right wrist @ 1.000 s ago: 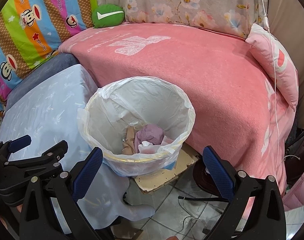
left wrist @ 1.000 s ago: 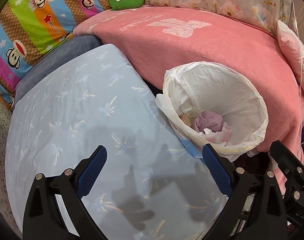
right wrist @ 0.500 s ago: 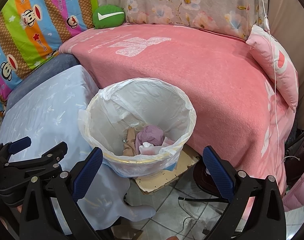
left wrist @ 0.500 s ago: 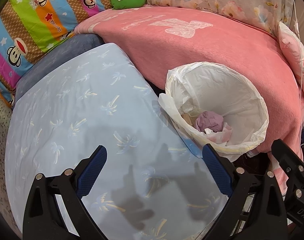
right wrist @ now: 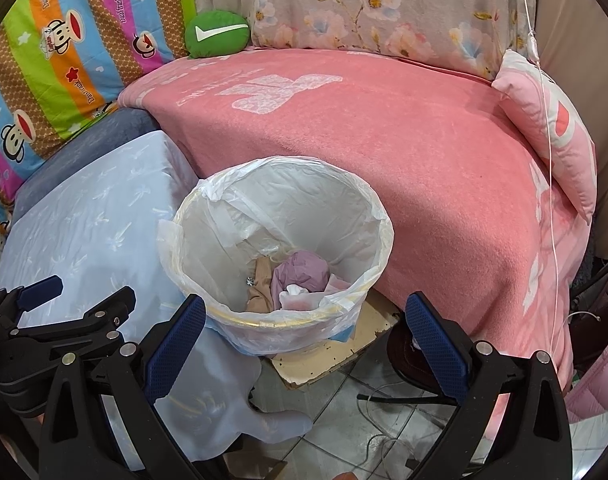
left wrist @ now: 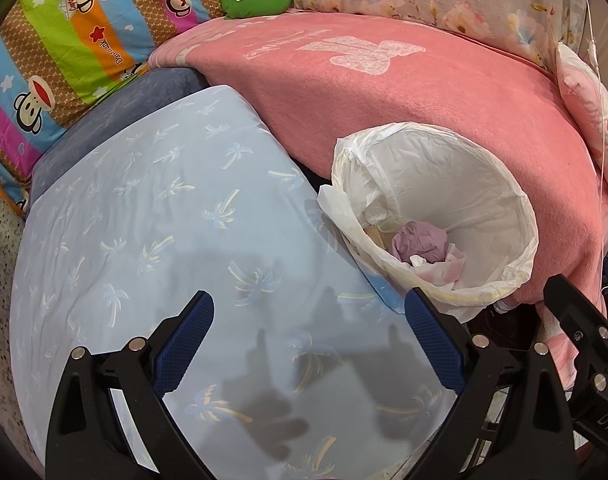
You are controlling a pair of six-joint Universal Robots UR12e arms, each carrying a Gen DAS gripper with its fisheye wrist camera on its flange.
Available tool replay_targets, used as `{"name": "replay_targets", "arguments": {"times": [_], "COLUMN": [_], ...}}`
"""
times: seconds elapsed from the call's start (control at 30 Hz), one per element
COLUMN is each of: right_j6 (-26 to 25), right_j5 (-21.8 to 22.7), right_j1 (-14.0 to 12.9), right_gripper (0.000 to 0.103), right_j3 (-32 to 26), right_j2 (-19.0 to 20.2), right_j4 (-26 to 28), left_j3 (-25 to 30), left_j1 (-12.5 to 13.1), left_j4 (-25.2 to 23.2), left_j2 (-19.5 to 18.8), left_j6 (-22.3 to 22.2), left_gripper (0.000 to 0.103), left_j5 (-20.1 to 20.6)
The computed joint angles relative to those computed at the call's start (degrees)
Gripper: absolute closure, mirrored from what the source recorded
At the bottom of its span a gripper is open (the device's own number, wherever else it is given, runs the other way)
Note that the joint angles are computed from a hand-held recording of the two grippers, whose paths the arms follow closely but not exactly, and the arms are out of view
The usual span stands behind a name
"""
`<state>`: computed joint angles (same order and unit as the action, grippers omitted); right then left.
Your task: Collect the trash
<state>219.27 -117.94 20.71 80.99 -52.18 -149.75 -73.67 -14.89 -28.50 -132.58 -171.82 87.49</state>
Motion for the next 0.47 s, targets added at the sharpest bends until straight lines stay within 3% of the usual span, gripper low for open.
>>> {"name": "replay_targets", "arguments": {"times": [0.47], "right_j6": [0.2], "right_j5": [-0.2], "right_j1": [0.0], "right_gripper": [0.005], "right_j3": [0.0], "right_j2": [0.0], "right_j4": [0.0], "left_j3": [0.0], "left_j1": [0.0], "left_j4": [-0.4], "left_j2": [0.0], "left_j6": [0.2], "left_gripper": [0.011], "left_j5": [-0.1]}}
